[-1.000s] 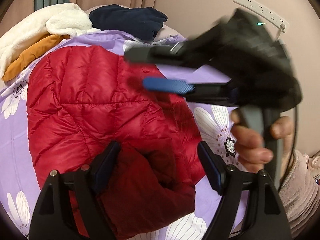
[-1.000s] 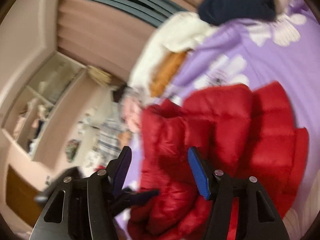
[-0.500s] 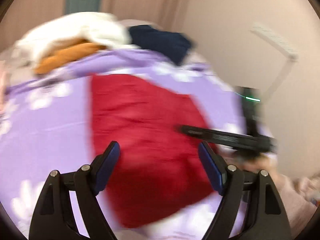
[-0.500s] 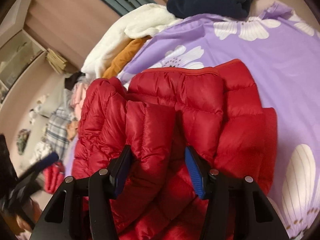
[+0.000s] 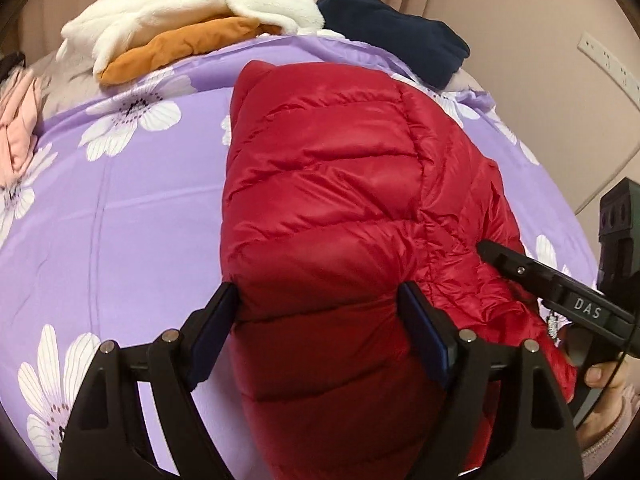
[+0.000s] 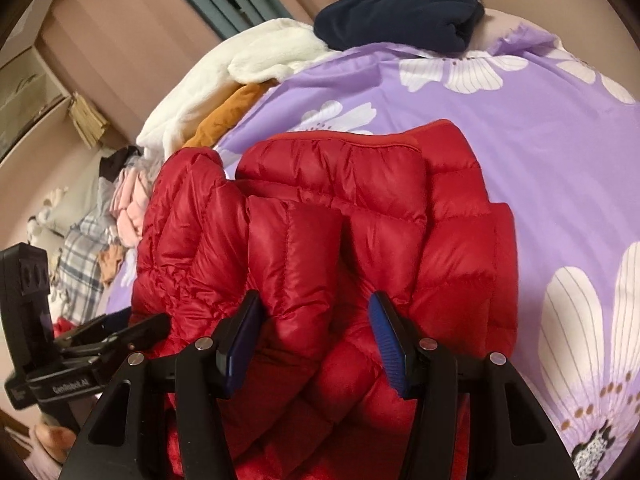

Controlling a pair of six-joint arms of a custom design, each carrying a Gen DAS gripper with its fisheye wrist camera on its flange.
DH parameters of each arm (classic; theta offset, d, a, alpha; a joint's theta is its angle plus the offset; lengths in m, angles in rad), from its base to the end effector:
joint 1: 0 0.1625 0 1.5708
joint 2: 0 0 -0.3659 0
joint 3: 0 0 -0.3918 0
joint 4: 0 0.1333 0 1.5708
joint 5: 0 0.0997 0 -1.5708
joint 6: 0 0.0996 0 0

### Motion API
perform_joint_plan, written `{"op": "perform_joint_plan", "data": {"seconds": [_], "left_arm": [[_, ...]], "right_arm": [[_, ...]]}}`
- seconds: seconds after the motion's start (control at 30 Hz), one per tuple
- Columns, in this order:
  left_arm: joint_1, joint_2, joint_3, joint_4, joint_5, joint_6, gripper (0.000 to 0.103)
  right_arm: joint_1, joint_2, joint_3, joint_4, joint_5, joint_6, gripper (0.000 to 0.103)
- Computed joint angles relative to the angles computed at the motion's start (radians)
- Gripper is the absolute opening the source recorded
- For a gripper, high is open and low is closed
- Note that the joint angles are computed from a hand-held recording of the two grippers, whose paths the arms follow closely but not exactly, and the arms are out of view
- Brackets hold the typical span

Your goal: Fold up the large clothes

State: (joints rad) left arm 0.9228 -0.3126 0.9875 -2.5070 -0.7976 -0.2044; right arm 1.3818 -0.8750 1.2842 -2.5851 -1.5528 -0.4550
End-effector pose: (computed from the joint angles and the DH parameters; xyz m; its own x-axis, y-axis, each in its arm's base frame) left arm -0.3023 -0.7354 -0.0129 -0.7837 0.1258 -0.6082 0.4330 0.8127 -0.3899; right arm -0.0050 -0.7450 0.2623 -0.9518 -0.1953 0.2367 -0.2936 0.8037 -0.5175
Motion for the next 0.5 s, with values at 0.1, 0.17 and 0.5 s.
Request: {"op": "perform_joint_plan", "data": {"seconds": [0.1,0.17,0.5], "left_arm": [[0.0,0.009,-0.013,0.004,0.01,0.006,0.082],[0.0,0.004,-0.004,-0.003,0.01,0.004,0.082],[-0.01,0.008,0.005,-0.028,0.036,0.031,0.082]], "right_arm": [[0.01,-0.04,0.06,-0.063,-0.005,-0.009,0.054],[0.015,-0.081,0.12,-0.115,0.027,-0.059,0.054],[0.04,-0.143,0.268,-0.194,0.02,-0.272,0.054]]}}
